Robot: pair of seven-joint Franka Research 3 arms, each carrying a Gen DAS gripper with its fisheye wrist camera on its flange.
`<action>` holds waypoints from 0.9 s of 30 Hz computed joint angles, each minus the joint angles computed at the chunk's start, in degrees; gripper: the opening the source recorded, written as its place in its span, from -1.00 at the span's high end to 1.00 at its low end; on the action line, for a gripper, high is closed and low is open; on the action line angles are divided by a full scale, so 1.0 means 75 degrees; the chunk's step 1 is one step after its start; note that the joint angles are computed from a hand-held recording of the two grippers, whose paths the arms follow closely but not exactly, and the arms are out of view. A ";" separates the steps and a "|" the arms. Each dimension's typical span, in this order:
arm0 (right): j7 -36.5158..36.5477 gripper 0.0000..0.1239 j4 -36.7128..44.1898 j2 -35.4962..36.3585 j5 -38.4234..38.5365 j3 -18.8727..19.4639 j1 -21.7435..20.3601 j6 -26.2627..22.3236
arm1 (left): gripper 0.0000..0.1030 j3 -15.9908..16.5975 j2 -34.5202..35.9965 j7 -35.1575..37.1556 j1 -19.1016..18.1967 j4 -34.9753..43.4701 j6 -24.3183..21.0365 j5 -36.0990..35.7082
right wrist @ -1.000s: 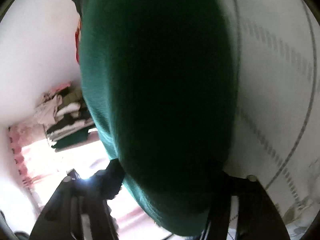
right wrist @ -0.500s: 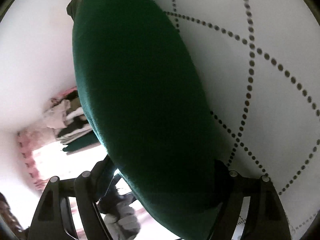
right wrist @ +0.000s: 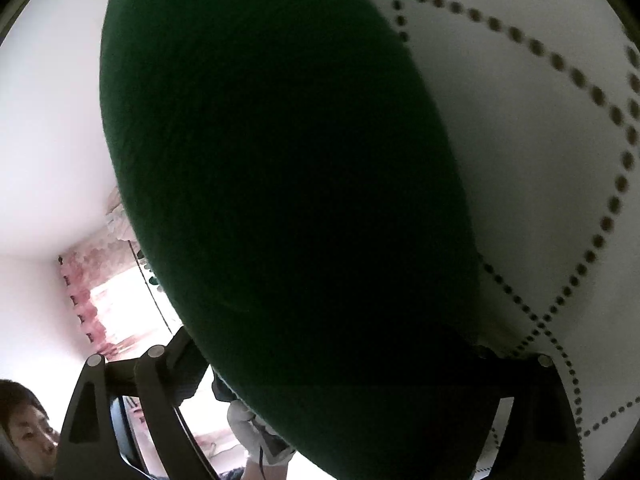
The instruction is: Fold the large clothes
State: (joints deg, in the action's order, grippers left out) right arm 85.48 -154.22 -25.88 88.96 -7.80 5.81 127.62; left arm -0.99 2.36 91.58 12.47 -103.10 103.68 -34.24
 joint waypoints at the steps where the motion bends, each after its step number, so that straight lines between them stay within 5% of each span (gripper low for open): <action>1: 0.0038 -0.54 0.0032 0.0007 -0.0030 0.0034 0.0002 0.0061 | -1.00 0.0003 -0.0004 -0.0016 0.0004 -0.0018 0.0041 -0.0016; 9: 0.0233 -0.54 0.0114 -0.0142 -0.0038 0.0213 0.0174 0.0717 | -0.98 -0.0063 -0.0028 -0.0333 -0.0089 -0.0127 0.0477 0.0149; 13: 0.0263 -0.54 0.0086 -0.0205 -0.0033 0.0128 0.0189 0.0772 | -0.52 -0.0045 -0.0228 -0.0346 -0.0153 -0.0318 0.0858 0.0265; 20: 0.0644 -0.54 -0.0181 -0.0680 -0.0435 0.0116 0.0101 0.0998 | -0.08 -0.0051 -0.0300 0.0012 -0.0249 -0.0420 0.1352 0.0193; 24: 0.0646 -0.54 -0.0597 -0.1475 -0.0622 0.0204 0.0109 0.1534 | 0.34 -0.0045 -0.0347 0.0108 -0.0318 -0.0431 0.1595 0.0218; 27: 0.0261 -0.54 -0.0320 -0.1007 -0.0999 0.0041 0.0254 0.1460 | 0.39 -0.0023 -0.0345 0.0120 -0.0330 -0.0478 0.1718 0.0148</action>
